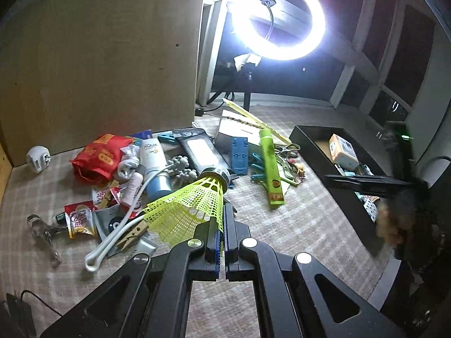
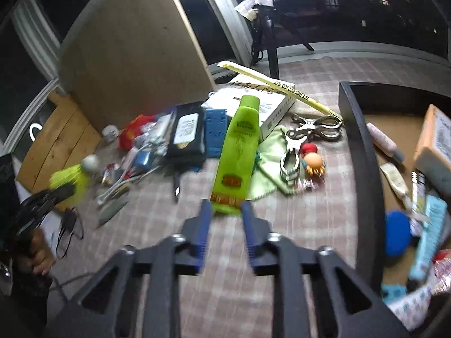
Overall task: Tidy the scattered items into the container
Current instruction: 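Carry the shuttlecock and green bottle over the black tray while opening both tools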
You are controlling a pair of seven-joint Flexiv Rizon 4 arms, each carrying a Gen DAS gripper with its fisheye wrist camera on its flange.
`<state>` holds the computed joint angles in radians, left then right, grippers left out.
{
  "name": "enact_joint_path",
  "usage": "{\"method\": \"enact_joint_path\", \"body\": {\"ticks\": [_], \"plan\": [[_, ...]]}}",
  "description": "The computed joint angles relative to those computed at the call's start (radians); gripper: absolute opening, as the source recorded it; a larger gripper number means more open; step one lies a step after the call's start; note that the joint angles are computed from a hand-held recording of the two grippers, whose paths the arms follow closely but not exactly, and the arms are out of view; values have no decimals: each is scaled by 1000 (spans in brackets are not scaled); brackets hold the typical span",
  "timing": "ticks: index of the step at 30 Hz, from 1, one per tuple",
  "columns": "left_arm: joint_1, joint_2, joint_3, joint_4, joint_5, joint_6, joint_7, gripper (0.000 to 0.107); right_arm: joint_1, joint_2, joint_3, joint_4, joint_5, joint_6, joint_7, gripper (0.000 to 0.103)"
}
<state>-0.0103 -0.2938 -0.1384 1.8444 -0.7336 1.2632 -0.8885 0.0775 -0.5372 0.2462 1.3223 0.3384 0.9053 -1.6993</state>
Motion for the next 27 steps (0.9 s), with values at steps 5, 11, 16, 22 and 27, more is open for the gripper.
{"method": "enact_joint_path", "body": {"ticks": [5,11,16,22,27], "plan": [[-2,2,5,3,7,1,-24,1,68,-130,-56,-142,-103,-31,104,47],[6,-3,4,-1,-6,11,-52,1,132,-276,-107,-329,-242,-67,234,48],[7,-12,0,-14,1,12,-62,1,108,-326,-66,-405,-235,-79,252,39],[5,-34,-25,-50,-13,6,-57,1,70,-232,-30,-282,-180,11,208,37],[-13,-76,-65,-123,-15,-11,-27,1,4,-99,-2,-144,-107,95,155,29]]}}
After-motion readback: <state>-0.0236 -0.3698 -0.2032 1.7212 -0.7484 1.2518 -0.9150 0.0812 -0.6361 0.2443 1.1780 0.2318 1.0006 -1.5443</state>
